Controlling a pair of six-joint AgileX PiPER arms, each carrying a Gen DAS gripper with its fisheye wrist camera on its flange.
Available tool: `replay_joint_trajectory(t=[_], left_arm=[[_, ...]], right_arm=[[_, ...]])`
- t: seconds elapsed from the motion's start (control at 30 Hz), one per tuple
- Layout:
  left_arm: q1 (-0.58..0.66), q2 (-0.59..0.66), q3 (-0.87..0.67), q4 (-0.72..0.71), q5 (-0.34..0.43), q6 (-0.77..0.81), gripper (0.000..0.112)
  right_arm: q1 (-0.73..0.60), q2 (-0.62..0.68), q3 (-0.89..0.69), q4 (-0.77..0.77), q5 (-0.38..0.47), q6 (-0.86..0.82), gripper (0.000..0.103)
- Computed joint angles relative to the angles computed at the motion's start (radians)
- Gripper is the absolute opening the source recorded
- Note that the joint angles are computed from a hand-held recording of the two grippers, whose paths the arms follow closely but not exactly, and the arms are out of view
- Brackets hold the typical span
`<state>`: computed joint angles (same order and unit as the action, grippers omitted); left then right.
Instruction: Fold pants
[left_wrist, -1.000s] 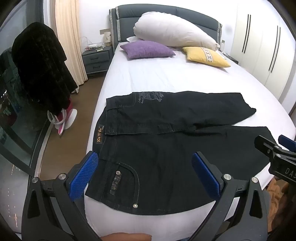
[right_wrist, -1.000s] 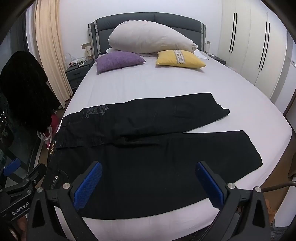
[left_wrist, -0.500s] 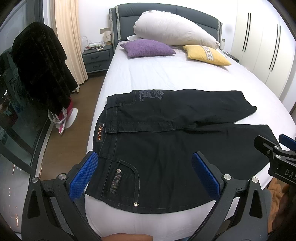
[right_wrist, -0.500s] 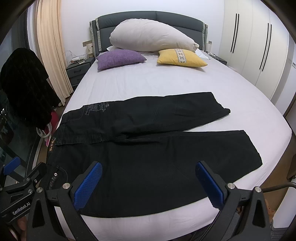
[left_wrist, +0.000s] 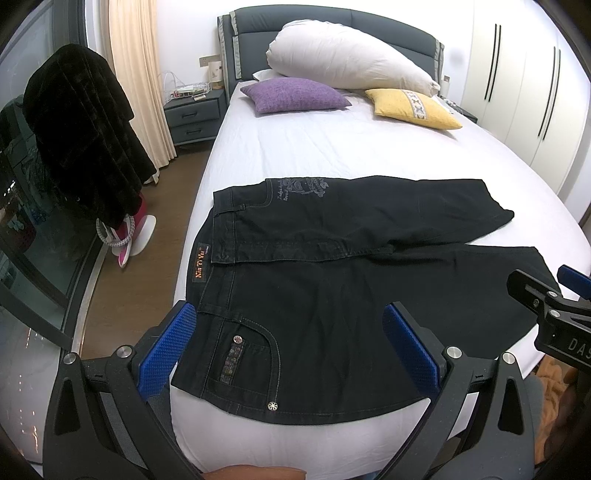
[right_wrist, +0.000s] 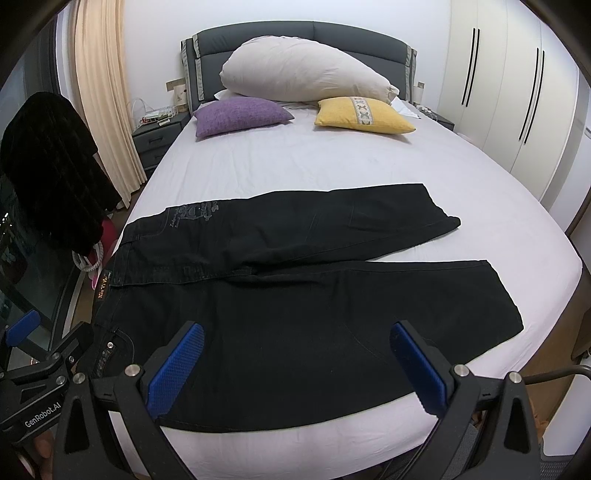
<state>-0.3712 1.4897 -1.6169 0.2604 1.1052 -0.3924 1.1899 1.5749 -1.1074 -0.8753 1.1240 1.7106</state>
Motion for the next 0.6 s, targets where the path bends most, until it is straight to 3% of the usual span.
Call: replay_joint_trajectory(t=[0.6], left_arm=[[-0.006, 0.008, -0.005, 0.005, 0.003, -0.006, 0.103]], right_arm=[[0.002, 0.005, -0.003, 0.002, 0.001, 0.000, 0.103]])
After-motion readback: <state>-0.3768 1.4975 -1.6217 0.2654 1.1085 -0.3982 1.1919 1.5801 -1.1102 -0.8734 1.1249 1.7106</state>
